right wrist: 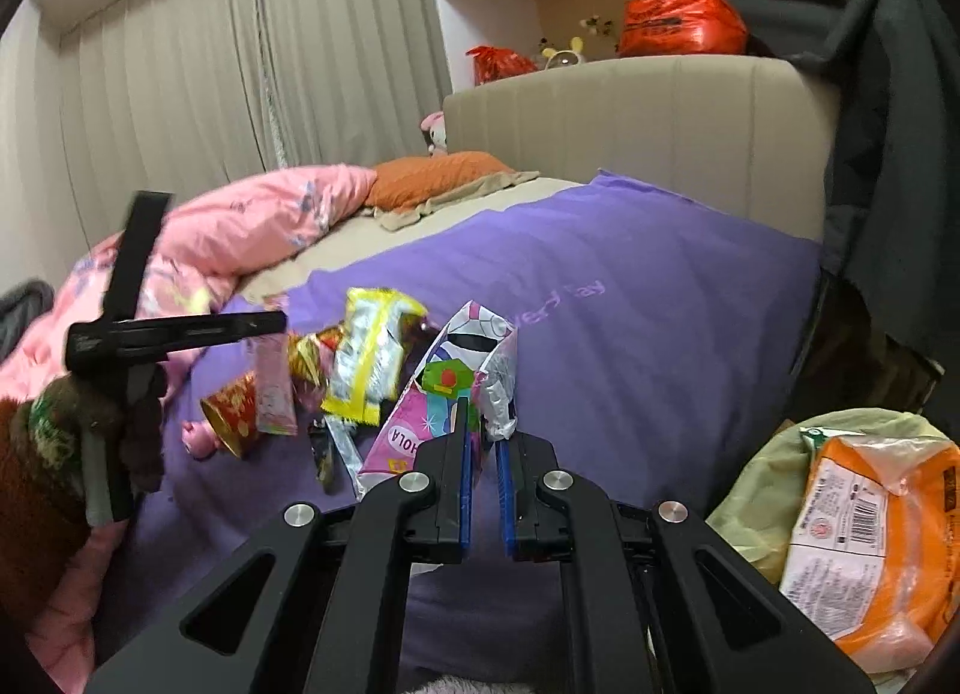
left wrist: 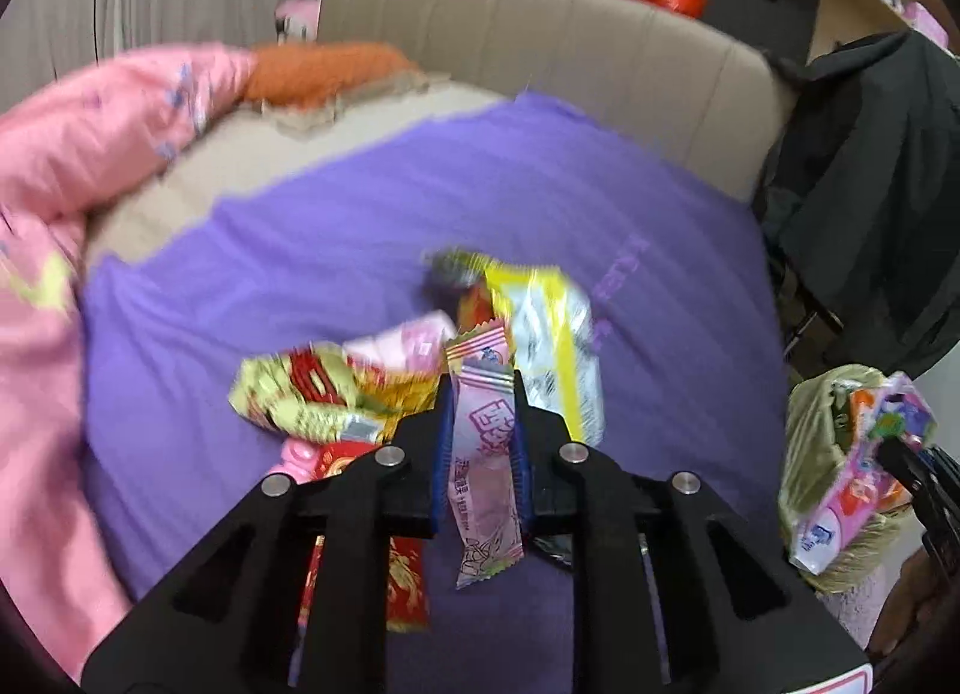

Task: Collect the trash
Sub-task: 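Carry both items over the bin and open both tools to drop them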

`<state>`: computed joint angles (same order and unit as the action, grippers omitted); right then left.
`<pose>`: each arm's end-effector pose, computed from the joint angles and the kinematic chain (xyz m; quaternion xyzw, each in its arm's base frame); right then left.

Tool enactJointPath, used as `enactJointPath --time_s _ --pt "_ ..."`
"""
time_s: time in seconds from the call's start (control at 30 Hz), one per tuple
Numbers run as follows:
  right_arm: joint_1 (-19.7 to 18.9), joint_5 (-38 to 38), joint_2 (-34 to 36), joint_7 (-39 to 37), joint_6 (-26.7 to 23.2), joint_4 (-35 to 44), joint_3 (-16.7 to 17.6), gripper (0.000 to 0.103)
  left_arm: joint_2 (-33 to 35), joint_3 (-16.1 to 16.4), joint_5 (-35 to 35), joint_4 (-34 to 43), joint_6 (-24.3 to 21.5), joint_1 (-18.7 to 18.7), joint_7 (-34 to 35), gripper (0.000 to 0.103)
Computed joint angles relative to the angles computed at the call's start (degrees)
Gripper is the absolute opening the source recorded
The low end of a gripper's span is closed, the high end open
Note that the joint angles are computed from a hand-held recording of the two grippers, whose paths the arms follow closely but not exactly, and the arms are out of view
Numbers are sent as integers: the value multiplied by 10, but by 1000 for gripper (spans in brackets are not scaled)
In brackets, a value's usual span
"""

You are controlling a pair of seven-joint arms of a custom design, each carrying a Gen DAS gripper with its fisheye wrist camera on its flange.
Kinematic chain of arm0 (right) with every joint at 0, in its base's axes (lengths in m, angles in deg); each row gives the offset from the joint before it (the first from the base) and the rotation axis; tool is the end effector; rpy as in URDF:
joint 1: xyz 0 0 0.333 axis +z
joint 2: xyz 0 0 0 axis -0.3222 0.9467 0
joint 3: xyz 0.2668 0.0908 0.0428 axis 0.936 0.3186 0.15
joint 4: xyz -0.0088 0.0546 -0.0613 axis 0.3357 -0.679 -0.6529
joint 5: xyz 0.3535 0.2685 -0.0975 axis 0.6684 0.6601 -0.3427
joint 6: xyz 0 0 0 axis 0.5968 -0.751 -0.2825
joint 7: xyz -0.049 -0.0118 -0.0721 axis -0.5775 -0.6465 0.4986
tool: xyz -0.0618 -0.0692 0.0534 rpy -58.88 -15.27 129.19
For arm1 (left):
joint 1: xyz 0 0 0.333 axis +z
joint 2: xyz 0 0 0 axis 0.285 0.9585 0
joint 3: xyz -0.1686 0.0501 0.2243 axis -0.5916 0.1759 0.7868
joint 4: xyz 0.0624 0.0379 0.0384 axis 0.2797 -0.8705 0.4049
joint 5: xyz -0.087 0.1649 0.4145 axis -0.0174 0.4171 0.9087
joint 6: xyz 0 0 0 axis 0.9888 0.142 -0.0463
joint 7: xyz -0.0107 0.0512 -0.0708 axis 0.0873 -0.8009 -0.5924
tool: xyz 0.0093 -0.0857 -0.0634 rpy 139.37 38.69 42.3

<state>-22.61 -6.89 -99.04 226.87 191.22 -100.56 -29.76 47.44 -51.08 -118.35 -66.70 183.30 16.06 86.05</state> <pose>0.5355 0.1261 0.4711 -0.5857 0.6428 -0.2948 0.3961 0.6977 -0.1049 0.4748 -0.5153 0.7535 -0.3743 0.1630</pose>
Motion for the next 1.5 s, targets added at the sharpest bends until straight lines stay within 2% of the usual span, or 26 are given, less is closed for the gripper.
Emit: enactJointPath --time_s 0.03,0.23,0.4,0.5,0.57,0.73,0.83,0.97,1.1,1.2,1.27,1.37,1.43,1.5 --pt "13 0 -5 -5 3 -4 -16 9 -23 -6 -23 -16 14 2 19 16" --pt "-36 -4 -80 -36 34 -50 13 9 -114 -3 -120 -63 46 -28 74 16" --pt "-66 21 -171 -59 47 -113 21 9 -156 2 -128 -82 52 -77 80 16" --pt "-70 35 -236 -81 41 -158 8 9 -173 3 -143 -92 54 -107 97 16" --pt "-65 44 -279 -101 30 -188 -12 9 -180 3 -164 -96 52 -129 107 16" --pt "-82 57 -390 -149 -22 -253 -48 9 -182 -2 -222 -101 35 -172 140 16" --pt "-94 64 -421 -181 -49 -271 -79 9 -165 -13 -234 -94 17 -189 150 16" --pt "-122 71 -409 -214 -59 -270 -92 9 -112 -38 -241 -63 12 -203 147 16" --pt "-144 72 -349 -235 -46 -249 -88 9 -43 -66 -281 -25 26 -207 166 16" --pt "-134 68 -280 -267 -57 -218 -92 9 8 -77 -185 -4 28 -211 88 16" --pt "-113 69 -236 -297 -73 -200 -111 9 36 -76 -104 4 16 -214 35 16" --pt "-66 88 -202 -352 -110 -189 -158 9 53 -86 -52 3 -5 -202 18 16" --pt "-49 103 -200 -379 -122 -192 -174 9 56 -95 -40 -2 -15 -194 25 15" --pt "-49 109 -200 -397 -136 -195 -175 9 58 -101 -29 -7 -20 -190 26 12"
